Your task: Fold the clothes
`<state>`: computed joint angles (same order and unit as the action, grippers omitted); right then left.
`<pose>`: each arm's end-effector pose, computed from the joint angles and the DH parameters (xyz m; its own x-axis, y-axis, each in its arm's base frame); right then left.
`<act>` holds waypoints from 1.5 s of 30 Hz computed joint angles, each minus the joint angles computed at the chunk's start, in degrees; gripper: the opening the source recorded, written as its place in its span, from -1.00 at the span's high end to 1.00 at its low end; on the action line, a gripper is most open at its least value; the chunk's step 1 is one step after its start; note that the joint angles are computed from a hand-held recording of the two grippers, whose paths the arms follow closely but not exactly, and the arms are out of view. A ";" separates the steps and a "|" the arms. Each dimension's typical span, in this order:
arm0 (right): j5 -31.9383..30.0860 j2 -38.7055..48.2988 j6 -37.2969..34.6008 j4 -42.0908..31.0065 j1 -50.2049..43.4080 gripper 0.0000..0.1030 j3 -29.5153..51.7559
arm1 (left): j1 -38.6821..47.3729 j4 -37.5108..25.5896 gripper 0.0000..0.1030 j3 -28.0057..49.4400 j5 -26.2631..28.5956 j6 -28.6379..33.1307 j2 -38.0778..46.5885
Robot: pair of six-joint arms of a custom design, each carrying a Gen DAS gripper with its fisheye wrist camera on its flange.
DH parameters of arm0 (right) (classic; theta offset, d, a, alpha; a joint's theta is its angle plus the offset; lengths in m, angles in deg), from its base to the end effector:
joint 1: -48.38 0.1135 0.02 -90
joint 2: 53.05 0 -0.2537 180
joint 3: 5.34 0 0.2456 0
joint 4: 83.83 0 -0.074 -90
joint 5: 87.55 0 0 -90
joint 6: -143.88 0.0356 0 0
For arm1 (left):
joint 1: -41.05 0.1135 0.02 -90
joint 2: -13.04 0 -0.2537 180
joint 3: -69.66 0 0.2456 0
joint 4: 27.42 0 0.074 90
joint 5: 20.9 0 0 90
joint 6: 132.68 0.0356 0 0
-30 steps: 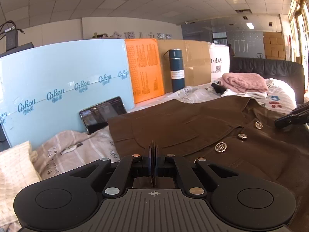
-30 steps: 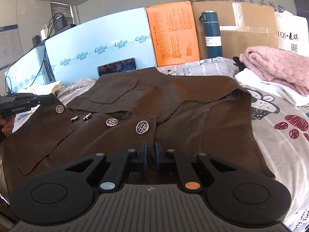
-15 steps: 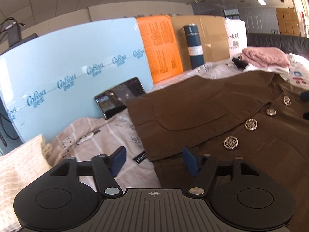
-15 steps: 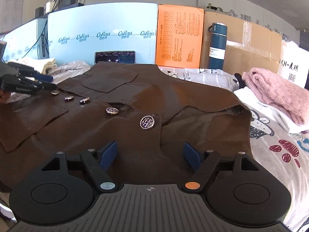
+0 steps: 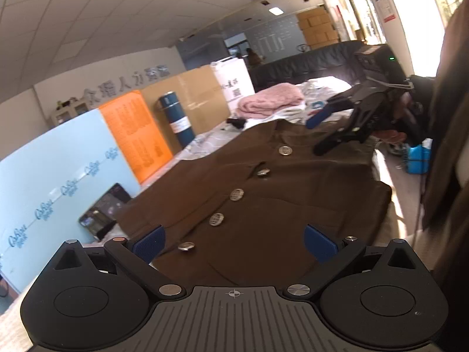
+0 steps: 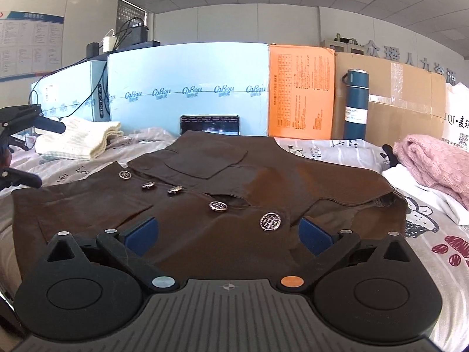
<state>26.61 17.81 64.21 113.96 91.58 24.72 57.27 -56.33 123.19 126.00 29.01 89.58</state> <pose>0.1709 0.1405 0.1511 -0.3431 -0.0977 -0.9342 -0.2932 0.9560 0.0077 0.2432 0.0397 0.1907 0.0887 0.5658 -0.8198 0.8255 0.4188 0.3784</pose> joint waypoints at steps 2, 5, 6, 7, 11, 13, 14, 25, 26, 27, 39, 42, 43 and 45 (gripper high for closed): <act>0.49 0.33 -0.59 0.41 1.14 -1.00 0.23 | 1.49 -9.08 -0.98 2.21 1.78 8.08 1.08; -0.10 0.02 -0.59 1.03 1.86 -1.00 -0.24 | 3.00 -15.55 -0.99 3.01 2.60 14.67 2.59; -0.02 0.01 -0.25 1.30 2.03 -1.00 -0.56 | 2.34 -15.68 -0.99 3.12 1.62 15.02 3.07; 0.07 0.04 0.16 1.24 2.08 -1.00 -0.58 | 1.60 -15.65 -0.99 3.22 0.57 15.21 3.55; 0.05 -0.71 1.46 1.38 2.28 -1.00 -1.42 | -2.70 -7.67 -0.99 -0.61 -5.84 11.16 1.98; -0.17 -1.51 1.53 1.17 2.41 -1.00 -1.79 | -5.45 -1.70 -0.99 -3.12 -9.83 7.62 0.96; -0.29 -1.98 1.45 1.01 2.49 -1.00 -1.97 | -6.29 1.23 -0.99 -4.17 -10.94 5.74 0.80; 3.39 -15.33 4.22 -14.44 5.26 -1.00 -4.82 | -10.08 27.59 -0.99 -12.24 -12.82 -10.44 0.60; 3.67 -17.60 4.36 -16.90 5.92 -1.00 -5.12 | -10.35 28.32 -0.98 -12.32 -12.60 -11.57 0.46; 3.75 -20.13 4.26 -19.87 6.62 -1.00 -5.35 | -10.74 25.43 -0.98 -11.39 -12.75 -9.68 0.44; 18.09 -21.31 8.49 -46.23 19.87 -1.00 -1.20 | -12.80 19.02 -0.98 -8.53 -11.70 -8.26 3.18; 23.09 -14.33 10.94 -50.81 20.38 -1.00 1.29 | -11.75 17.48 -0.98 -5.41 -8.83 -13.37 5.74; 24.15 -13.44 11.10 -52.08 20.58 -1.00 1.34 | -11.32 16.58 -0.99 -4.25 -7.88 -14.89 6.45; 26.20 -11.52 11.59 -54.55 20.96 -0.99 1.46 | -10.55 15.14 -0.99 -3.32 -7.30 -14.48 6.26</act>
